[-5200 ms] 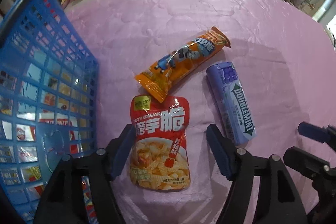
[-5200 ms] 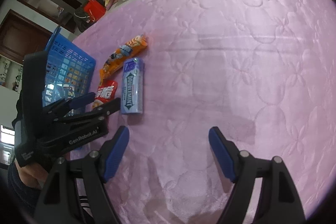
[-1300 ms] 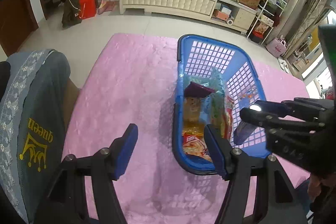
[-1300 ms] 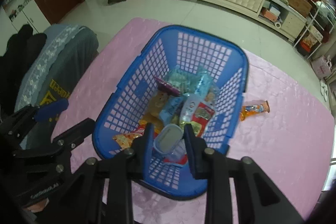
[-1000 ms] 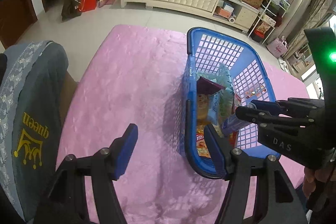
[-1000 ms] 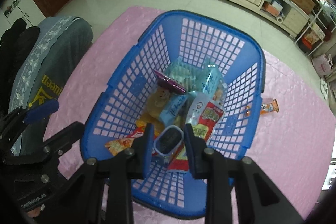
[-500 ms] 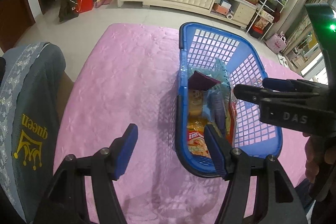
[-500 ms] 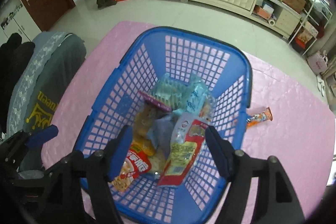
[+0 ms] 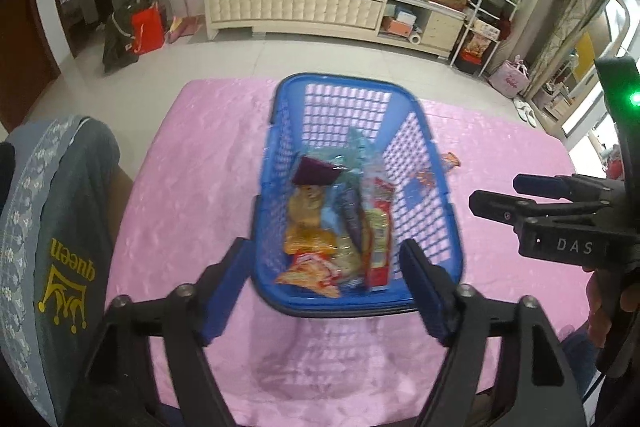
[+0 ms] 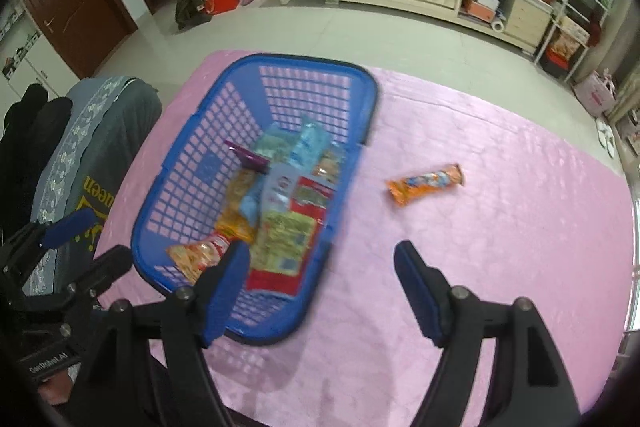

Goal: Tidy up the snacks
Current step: 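Withdraw both tools and move the right tool toward the orange candy bar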

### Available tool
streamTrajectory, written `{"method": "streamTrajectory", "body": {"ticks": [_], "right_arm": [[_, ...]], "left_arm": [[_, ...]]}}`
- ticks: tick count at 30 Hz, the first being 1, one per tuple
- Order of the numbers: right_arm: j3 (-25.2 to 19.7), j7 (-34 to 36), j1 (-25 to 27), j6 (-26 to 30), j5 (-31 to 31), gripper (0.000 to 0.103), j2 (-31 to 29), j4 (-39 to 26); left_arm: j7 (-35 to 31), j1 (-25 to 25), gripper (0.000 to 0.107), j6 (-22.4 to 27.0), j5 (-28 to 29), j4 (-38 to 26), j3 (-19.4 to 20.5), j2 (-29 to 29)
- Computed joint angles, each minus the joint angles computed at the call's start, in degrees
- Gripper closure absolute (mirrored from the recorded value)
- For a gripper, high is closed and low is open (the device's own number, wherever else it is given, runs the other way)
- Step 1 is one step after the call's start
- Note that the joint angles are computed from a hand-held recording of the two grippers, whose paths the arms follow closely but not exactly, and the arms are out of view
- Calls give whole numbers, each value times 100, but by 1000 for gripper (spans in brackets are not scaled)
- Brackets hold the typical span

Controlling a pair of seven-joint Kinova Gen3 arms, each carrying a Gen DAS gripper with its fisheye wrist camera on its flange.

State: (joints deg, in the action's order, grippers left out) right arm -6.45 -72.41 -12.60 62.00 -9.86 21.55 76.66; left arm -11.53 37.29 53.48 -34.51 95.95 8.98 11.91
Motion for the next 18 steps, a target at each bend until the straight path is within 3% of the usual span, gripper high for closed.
{"method": "streamTrajectory", "body": {"ticks": [11, 18], "right_arm": [[131, 211, 556, 335, -271, 23, 174, -284], [168, 36, 714, 773, -381, 23, 792, -956]], "left_arm": [[-634, 275, 29, 373, 140, -988, -146, 636], [-942, -49, 29, 299, 695, -1179, -328, 828]]}}
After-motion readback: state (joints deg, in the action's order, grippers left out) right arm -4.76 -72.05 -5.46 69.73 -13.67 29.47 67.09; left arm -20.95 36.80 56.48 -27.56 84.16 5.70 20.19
